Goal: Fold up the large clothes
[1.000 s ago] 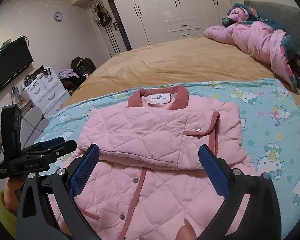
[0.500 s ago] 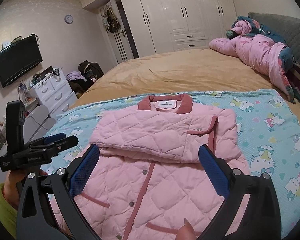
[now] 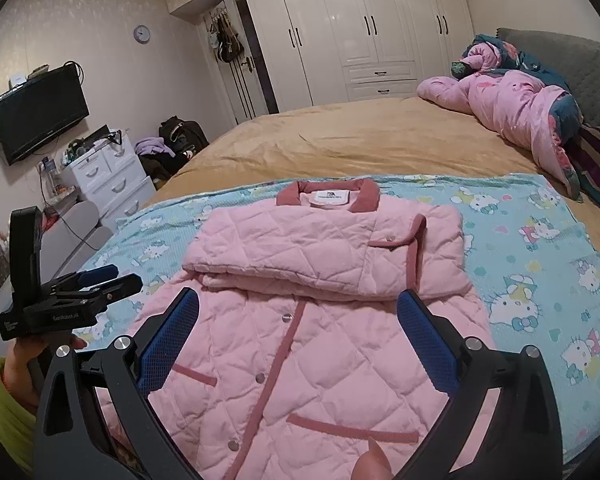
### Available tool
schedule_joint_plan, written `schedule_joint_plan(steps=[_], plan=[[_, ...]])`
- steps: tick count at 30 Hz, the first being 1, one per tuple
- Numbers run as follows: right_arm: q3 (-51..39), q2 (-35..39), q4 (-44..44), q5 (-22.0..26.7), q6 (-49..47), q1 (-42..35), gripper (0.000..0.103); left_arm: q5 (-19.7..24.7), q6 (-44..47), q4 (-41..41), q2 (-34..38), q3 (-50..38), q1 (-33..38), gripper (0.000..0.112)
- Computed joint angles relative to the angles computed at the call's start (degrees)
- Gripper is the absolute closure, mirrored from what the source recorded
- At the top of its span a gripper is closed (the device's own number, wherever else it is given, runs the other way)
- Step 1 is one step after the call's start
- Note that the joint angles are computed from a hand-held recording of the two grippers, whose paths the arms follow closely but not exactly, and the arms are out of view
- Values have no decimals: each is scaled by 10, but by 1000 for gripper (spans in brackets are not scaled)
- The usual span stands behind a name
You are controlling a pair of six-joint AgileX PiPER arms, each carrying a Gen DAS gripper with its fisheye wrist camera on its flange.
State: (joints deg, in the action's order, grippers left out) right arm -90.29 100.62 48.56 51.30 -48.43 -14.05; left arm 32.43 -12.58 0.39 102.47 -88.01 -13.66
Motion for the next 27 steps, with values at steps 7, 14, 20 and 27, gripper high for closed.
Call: schedule_joint_plan(steps=[7, 14, 20, 27], plan=[[44, -19, 0, -5, -22, -12, 4, -16, -14, 15, -19, 54, -3, 19], [91, -35, -8, -12, -44, -27, 4, -31, -13, 18, -33, 106, 6, 19], [133, -44, -18, -21, -66, -44, 4, -41, -14, 22, -47, 143, 20, 19], [177, -45, -37, -35, -84, -63, 4, -60, -23, 31, -62, 199, 52, 19]])
